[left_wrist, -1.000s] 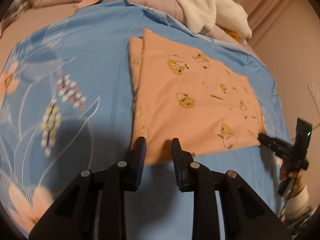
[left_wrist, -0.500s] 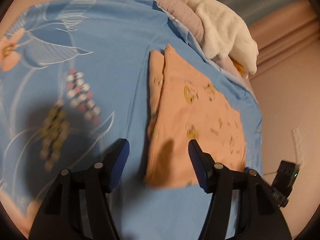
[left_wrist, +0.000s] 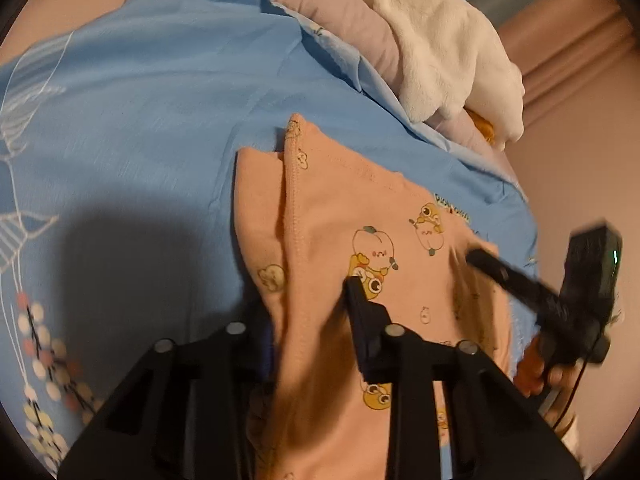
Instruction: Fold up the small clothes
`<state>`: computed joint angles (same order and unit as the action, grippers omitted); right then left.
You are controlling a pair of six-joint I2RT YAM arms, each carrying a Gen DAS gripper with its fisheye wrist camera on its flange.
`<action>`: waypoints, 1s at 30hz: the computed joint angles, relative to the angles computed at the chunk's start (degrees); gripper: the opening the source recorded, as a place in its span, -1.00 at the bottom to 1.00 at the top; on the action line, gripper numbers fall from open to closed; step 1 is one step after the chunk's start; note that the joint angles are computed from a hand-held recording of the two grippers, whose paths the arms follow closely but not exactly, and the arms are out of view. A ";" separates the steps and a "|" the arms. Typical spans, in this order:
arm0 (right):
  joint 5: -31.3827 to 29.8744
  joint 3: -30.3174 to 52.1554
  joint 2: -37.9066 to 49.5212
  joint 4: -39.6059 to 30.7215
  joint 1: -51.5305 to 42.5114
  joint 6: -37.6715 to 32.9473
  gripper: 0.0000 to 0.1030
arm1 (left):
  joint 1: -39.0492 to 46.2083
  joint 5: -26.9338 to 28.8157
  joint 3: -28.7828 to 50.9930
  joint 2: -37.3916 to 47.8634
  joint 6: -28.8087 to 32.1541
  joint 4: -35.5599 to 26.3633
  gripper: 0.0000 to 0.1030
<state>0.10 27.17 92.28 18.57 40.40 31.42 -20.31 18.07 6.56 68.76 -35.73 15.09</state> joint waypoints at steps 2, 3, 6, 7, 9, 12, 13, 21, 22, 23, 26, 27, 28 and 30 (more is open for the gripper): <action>1.03 3.68 4.66 -0.57 0.06 -0.50 -0.73 | 0.21 -0.17 -0.26 0.11 1.13 0.19 -0.50; 1.40 5.22 6.65 -1.30 0.09 -0.85 -0.74 | 0.34 -0.16 -0.31 0.10 1.64 0.14 -0.51; 3.63 8.76 11.82 -3.39 1.44 -1.64 -0.81 | 0.06 -0.72 0.07 0.56 2.16 -0.32 -0.52; 4.10 8.31 11.25 -3.28 1.81 -1.51 -0.81 | 0.00 -0.91 0.34 0.37 2.29 -0.99 -0.53; 3.96 6.81 8.36 -4.60 2.35 -0.36 -0.81 | -0.29 -1.33 0.74 -0.15 2.34 -2.34 -0.53; 4.98 2.18 0.01 -7.30 6.60 -0.30 -0.81 | -0.76 -1.80 1.51 -0.57 2.10 -3.91 -0.55; 4.78 0.49 -2.48 -8.15 7.87 -0.31 -0.81 | -0.66 -1.71 1.60 -0.78 2.05 -4.31 -0.55; 14.81 -4.31 -4.42 -12.75 24.16 4.69 -0.81 | -2.96 -3.81 3.21 -4.01 -0.93 -9.78 -0.68; 13.19 -4.78 -5.73 -12.81 23.04 5.41 -0.81 | -4.02 -4.86 3.61 -5.83 -1.34 -11.71 -0.70; 10.44 -6.16 -7.67 -11.55 21.20 6.25 -0.81 | -5.56 -6.32 4.13 -8.63 -1.88 -14.41 -0.70; 2.57 -13.50 -14.66 -3.19 15.47 9.15 -0.81 | -12.40 -12.07 7.31 -15.66 -3.00 -22.48 -0.70; 1.90 -15.68 -16.99 -1.05 14.68 10.08 -0.80 | -14.81 -14.06 8.69 -16.48 -3.45 -24.32 -0.70; 0.91 -18.01 -19.39 1.30 13.71 11.06 -0.80 | -16.42 -15.21 9.59 -16.62 -3.83 -25.11 -0.70; -4.24 -22.28 -22.21 7.40 9.93 12.91 -0.79 | -20.84 -18.19 12.41 -15.82 -4.93 -27.03 -0.71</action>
<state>-4.15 4.88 70.07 25.97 50.33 44.34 -41.16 -0.12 18.97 52.94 -40.66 -11.93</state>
